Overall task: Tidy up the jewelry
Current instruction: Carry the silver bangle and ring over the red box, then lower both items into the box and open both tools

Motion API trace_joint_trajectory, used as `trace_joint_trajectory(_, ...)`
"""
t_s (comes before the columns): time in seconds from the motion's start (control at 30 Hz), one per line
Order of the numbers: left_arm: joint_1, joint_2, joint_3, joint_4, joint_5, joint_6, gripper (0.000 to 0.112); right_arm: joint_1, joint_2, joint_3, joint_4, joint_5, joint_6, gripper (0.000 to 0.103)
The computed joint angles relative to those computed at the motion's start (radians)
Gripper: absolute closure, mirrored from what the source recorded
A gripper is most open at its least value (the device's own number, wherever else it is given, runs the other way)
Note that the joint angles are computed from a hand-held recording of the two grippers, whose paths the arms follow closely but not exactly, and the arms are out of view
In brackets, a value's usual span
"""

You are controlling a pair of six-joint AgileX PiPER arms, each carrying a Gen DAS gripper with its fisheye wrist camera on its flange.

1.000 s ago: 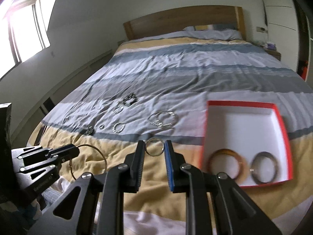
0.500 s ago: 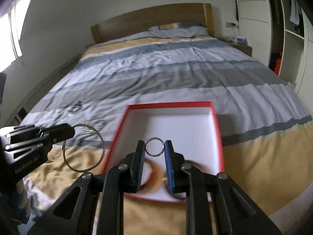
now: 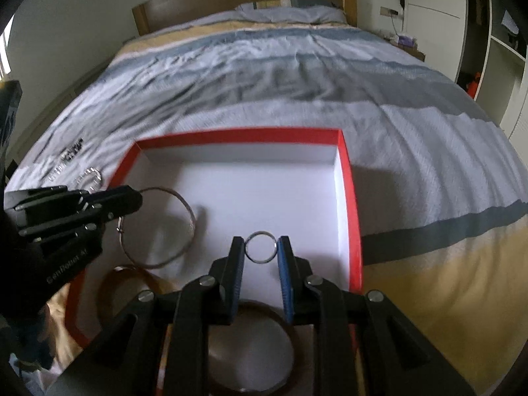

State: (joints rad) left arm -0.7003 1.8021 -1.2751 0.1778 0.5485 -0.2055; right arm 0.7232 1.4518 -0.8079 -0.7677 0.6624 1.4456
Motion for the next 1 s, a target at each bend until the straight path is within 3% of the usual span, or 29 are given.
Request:
trace_joint_trajectory(0.23, 0.001, 0.009, 0.005, 0.017, -0.008, -0.032, 0.106, 0.017, 0.020, -0.024, 0.028, 0.068, -0.049, 0.083)
trace_joint_trajectory(0.37, 0.022, -0.005, 0.004, -0.049, -0.002, 0.019, 0.099, 0.026, -0.001, -0.021, 0.035, 0.083, -0.038, 0.070)
trace_joint_trajectory(0.47, 0.020, -0.051, 0.033, -0.052, -0.010, 0.014, 0.086, 0.048, -0.024, -0.025, 0.037, 0.117, -0.025, 0.070)
trace_joint_trajectory(0.63, 0.020, -0.184, 0.105, -0.032, 0.001, -0.036, 0.077, 0.149, -0.103, -0.033, 0.020, 0.230, 0.056, 0.070)
trace_joint_trajectory(0.7, 0.009, -0.249, 0.142, 0.013, 0.014, -0.091, 0.068, 0.209, -0.121, -0.052, 0.014, 0.294, 0.094, 0.070)
trace_joint_trajectory(0.87, -0.010, -0.419, 0.228, 0.096, 0.073, -0.177, 0.062, 0.367, -0.134, -0.119, -0.002, 0.441, 0.193, 0.070)
trace_joint_trajectory(1.0, -0.011, -0.563, 0.297, 0.135, 0.132, -0.215, 0.049, 0.484, -0.112, -0.183, -0.011, 0.536, 0.255, 0.070)
